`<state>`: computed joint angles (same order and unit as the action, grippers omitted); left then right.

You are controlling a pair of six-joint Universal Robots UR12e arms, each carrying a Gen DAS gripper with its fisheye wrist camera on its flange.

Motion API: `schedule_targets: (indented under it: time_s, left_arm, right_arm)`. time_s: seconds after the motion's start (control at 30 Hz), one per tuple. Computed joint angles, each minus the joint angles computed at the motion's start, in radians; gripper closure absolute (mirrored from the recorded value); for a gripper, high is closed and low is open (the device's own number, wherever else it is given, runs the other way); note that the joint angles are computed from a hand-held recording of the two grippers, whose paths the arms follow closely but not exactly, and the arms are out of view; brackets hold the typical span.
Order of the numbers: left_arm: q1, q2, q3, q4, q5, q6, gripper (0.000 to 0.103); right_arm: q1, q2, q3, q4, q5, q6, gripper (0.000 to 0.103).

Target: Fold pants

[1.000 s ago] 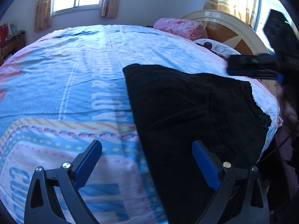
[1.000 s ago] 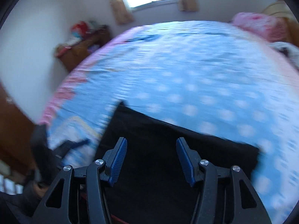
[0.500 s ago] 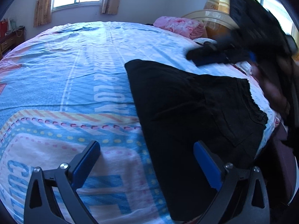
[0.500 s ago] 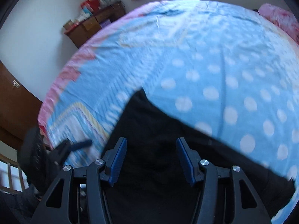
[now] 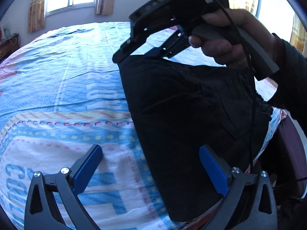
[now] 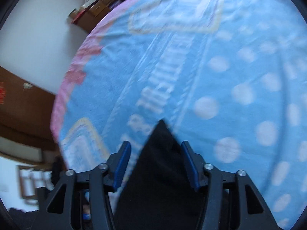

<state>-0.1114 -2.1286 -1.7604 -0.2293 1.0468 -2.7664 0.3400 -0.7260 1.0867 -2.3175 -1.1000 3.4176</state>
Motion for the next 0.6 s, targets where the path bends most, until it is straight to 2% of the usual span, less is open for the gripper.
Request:
schedule_targets:
  time_s: [0.03, 0.13, 0.2, 0.33, 0.37, 0.4, 0.47, 0.6]
  left_arm:
    - [0.0, 0.0, -0.002, 0.004, 0.001, 0.004, 0.0]
    - [-0.003, -0.001, -0.004, 0.014, 0.004, 0.016, 0.0]
    - [-0.003, -0.002, -0.005, 0.018, 0.003, 0.016, 0.0]
    - [-0.003, -0.004, -0.01, 0.038, 0.002, 0.018, 0.0]
    - [-0.004, -0.005, -0.013, 0.049, 0.004, 0.016, 0.0]
    - [-0.005, -0.006, -0.014, 0.056, 0.006, 0.015, 0.0]
    - [-0.007, -0.004, -0.018, 0.059, 0.005, 0.013, 0.0]
    - [-0.008, 0.001, -0.029, 0.074, 0.01, 0.016, 0.0]
  right_arm:
    - [0.006, 0.003, -0.01, 0.012, -0.03, -0.015, 0.07]
    - [0.011, 0.003, -0.008, -0.008, -0.056, -0.028, 0.087]
    - [0.017, 0.003, -0.007, -0.021, -0.084, -0.044, 0.091]
    - [0.035, 0.005, -0.008, -0.095, -0.2, -0.069, 0.1]
    - [0.033, 0.016, -0.023, -0.075, -0.212, -0.055, 0.101]
    - [0.029, 0.031, -0.042, -0.045, -0.21, -0.043, 0.101]
    - [0.019, 0.045, -0.041, -0.061, -0.162, -0.031, 0.101]
    - [0.026, 0.035, -0.033, -0.066, -0.194, -0.046, 0.1]
